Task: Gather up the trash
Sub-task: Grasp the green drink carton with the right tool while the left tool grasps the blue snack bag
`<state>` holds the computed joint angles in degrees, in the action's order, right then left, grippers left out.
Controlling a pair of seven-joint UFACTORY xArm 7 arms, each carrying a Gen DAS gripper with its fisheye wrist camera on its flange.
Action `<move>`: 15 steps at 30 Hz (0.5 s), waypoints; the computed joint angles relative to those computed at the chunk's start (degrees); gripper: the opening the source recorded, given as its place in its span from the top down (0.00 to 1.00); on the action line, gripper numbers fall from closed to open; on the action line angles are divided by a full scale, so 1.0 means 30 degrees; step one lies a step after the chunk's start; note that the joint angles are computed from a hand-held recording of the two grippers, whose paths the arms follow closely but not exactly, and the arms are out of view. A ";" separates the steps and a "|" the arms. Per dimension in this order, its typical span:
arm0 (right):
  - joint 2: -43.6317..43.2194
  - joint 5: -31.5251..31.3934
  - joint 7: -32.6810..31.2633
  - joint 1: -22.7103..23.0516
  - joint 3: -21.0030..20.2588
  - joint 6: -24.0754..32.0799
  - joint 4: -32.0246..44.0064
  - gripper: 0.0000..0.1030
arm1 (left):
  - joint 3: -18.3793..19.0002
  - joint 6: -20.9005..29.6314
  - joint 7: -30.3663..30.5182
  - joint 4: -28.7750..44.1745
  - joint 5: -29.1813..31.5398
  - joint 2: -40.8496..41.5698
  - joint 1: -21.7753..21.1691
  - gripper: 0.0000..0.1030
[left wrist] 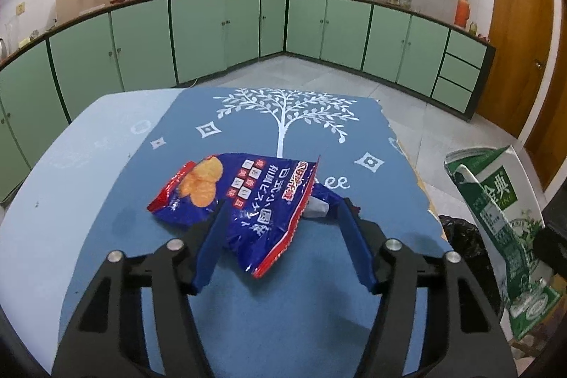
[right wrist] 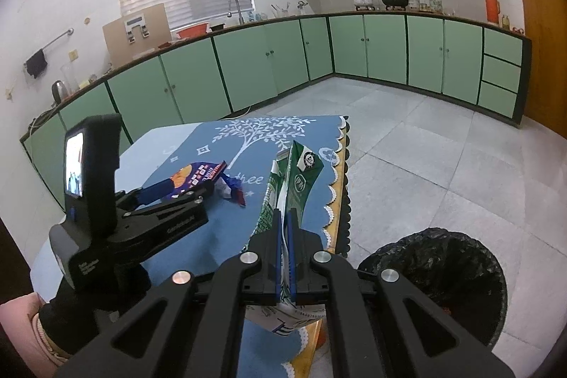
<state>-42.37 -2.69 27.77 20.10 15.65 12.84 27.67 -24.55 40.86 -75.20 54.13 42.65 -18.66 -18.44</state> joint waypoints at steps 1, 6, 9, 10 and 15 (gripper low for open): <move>0.0060 0.0010 0.0038 -0.0023 0.0003 -0.0091 -0.0038 0.97 | 0.0011 0.0100 0.0098 0.0187 -0.0135 0.0230 -0.0023 0.50; 0.0671 0.0119 0.0261 -0.0237 -0.0160 -0.0779 -0.0218 0.97 | 0.0591 0.0072 0.1062 0.0554 -0.1133 0.0866 -0.0445 0.84; 0.0996 0.0114 0.0453 -0.0442 -0.0118 -0.0965 -0.0204 0.97 | 0.0598 -0.0076 0.0808 0.0338 -0.1035 0.0632 -0.0464 0.89; 0.1064 0.0074 0.0491 -0.0521 -0.0096 -0.1000 -0.0208 0.97 | 0.0515 -0.0101 0.0580 0.0254 -0.0848 0.0487 -0.0406 0.91; 0.1063 -0.0117 0.0734 -0.0698 0.0104 -0.0882 -0.0147 0.97 | 0.0191 -0.0488 -0.0071 -0.0257 -0.0245 -0.0440 -0.0221 0.95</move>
